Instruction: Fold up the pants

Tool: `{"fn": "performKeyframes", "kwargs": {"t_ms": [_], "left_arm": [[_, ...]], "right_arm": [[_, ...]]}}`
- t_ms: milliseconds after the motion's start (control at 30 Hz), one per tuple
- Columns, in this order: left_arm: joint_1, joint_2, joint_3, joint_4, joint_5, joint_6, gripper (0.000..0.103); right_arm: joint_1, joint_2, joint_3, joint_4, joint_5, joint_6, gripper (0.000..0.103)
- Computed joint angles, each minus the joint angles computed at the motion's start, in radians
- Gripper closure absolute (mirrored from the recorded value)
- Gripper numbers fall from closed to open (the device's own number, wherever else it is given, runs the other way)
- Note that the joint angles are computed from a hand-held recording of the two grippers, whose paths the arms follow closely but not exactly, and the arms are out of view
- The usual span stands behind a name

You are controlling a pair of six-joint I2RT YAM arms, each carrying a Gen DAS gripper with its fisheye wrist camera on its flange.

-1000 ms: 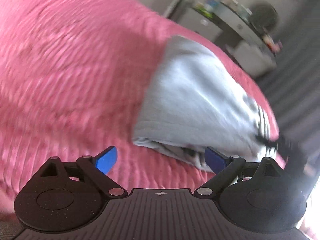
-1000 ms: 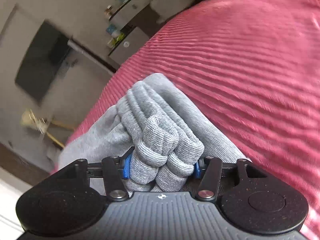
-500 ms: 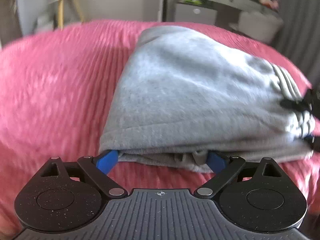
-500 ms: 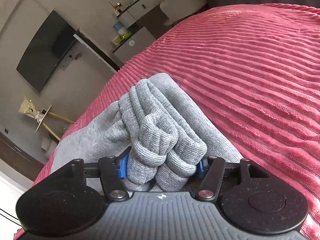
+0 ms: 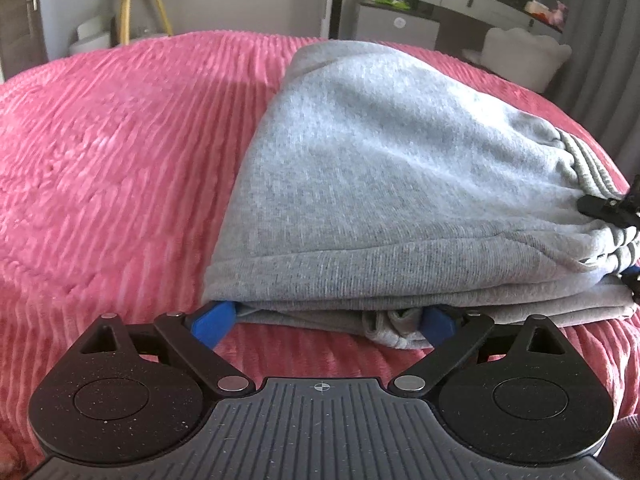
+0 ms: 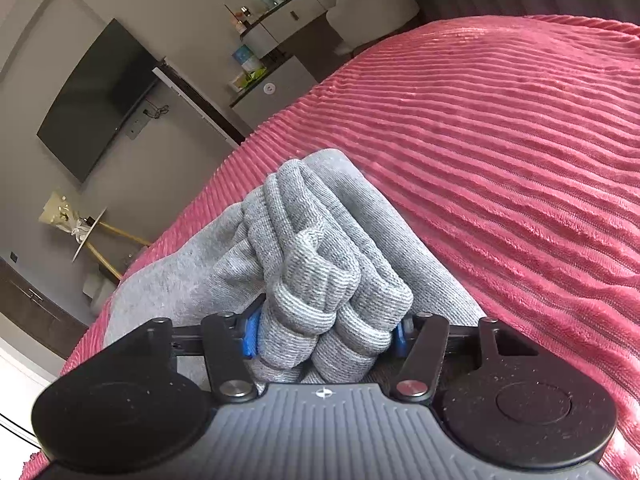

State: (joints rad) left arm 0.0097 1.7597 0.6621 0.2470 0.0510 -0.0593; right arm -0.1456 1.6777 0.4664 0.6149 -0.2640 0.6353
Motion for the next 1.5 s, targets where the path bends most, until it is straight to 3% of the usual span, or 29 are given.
{"fn": "performKeyframes", "kwargs": {"t_ms": [100, 200, 433, 767, 800, 867, 900, 1000, 1200, 1267, 1333, 1400, 1500], "left_arm": [[0.023, -0.003, 0.004, -0.007, 0.030, -0.010, 0.004], [0.030, 0.002, 0.015, -0.024, 0.036, -0.018, 0.004], [0.097, 0.020, 0.058, -0.099, 0.121, -0.113, 0.004], [0.104, -0.015, 0.042, -0.113, 0.062, -0.146, 0.003], [0.104, -0.019, 0.041, -0.116, 0.039, -0.149, 0.003], [0.067, -0.010, 0.066, -0.162, -0.173, -0.172, 0.003], [0.085, 0.006, 0.095, -0.204, -0.178, -0.200, 0.003], [0.159, -0.031, 0.089, -0.221, -0.055, -0.274, 0.004], [0.183, -0.081, 0.083, -0.247, -0.019, -0.254, 0.004], [0.191, -0.102, 0.085, -0.258, -0.010, -0.233, 0.004], [0.199, -0.115, 0.109, -0.291, 0.009, -0.211, 0.004], [0.213, -0.118, 0.149, -0.335, 0.027, -0.170, 0.004], [0.215, -0.115, 0.198, -0.372, 0.025, -0.069, 0.004]], "right_arm": [[-0.019, -0.043, -0.021, 0.005, -0.033, 0.003, 0.050], [0.001, -0.087, -0.025, -0.046, 0.009, -0.045, 0.050], [0.009, -0.052, 0.020, -0.114, 0.028, -0.056, 0.048], [-0.005, -0.054, 0.017, -0.119, 0.007, -0.050, 0.047], [-0.006, -0.054, 0.017, -0.120, 0.005, -0.050, 0.047], [-0.008, -0.051, 0.021, -0.123, 0.006, -0.053, 0.047], [-0.007, -0.050, 0.022, -0.124, 0.007, -0.052, 0.046], [-0.007, -0.042, 0.027, -0.121, 0.004, -0.047, 0.045], [-0.038, -0.053, 0.004, -0.091, -0.041, -0.016, 0.035], [-0.038, -0.087, -0.016, -0.089, -0.014, -0.022, 0.025], [-0.030, -0.144, -0.042, -0.102, 0.058, -0.030, 0.008], [-0.032, -0.202, -0.049, -0.152, 0.129, -0.058, 0.007], [-0.104, -0.236, -0.025, -0.206, 0.040, -0.181, 0.006]]}}
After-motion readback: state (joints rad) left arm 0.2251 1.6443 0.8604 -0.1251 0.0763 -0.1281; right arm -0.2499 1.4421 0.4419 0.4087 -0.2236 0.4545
